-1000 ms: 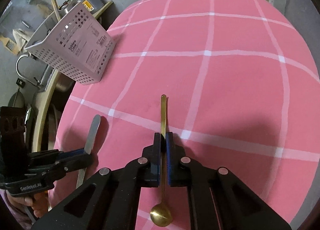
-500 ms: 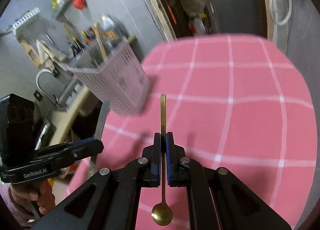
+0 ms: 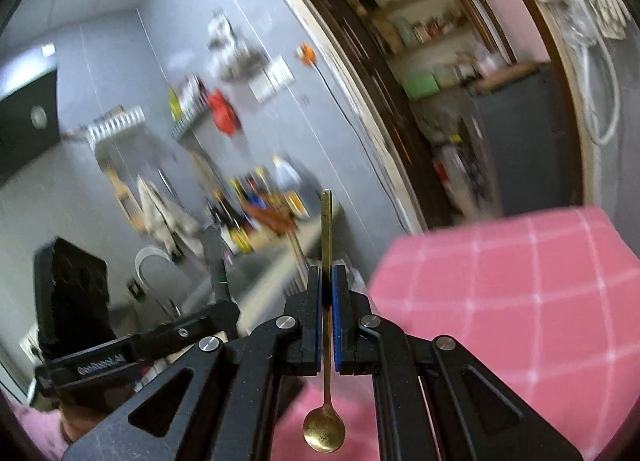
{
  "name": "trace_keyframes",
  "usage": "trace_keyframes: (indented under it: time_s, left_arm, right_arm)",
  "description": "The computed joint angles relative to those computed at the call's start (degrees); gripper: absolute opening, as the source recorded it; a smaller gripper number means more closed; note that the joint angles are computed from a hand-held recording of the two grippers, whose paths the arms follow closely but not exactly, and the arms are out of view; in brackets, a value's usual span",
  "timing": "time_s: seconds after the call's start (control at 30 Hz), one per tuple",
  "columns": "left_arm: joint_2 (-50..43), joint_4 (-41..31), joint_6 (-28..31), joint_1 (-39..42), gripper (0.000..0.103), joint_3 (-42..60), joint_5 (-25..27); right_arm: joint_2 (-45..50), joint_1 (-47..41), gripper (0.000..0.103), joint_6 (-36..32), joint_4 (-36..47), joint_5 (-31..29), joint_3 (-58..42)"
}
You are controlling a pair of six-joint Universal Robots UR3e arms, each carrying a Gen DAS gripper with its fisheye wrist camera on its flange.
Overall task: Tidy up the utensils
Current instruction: 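Lift the knife with the left tool while the right tool lifts the gold spoon toward the basket, then lower the knife into the basket with the left tool while the right tool drops the gold spoon in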
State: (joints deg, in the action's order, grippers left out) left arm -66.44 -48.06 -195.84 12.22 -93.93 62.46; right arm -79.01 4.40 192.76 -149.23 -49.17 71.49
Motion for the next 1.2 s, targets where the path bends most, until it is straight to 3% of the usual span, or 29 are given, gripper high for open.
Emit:
trace_keyframes:
  time_s: [0.23,0.37,0.6,0.73,1.0,1.2]
  left_arm:
    - [-9.8,7.7,-1.7,7.2,0.002,6.6,-5.9]
    - [-13.0,6.5,0.6,6.6,0.002,9.6,-3.1]
    - [-15.3,3.0,9.8,3.0,0.002,13.7,4.8]
    - [-17.0,5.7,14.0,-0.2,0.002,13.3,8.7]
    - [-14.7,4.2,14.8,3.0,0.002,8.2,3.8]
    - [-12.8,-1.1,18.0,6.0,0.002,7.4,-1.1]
  right_arm:
    - [18.2,8.6,0.004,5.7,-2.5,-7.4,-24.6]
    - [22.7,10.1,0.004,7.5,-3.6,-9.7,-28.9]
    - [24.6,12.0,0.004,8.4,-9.8,-13.0,-24.6]
    - [26.8,13.6,0.004,7.5,-12.8,-15.3,-24.3]
    - [25.0,14.3,0.004,2.4,-15.3,-16.5,-17.9]
    - [21.6,14.7,0.004,-2.3,-14.5,-16.7,-13.2]
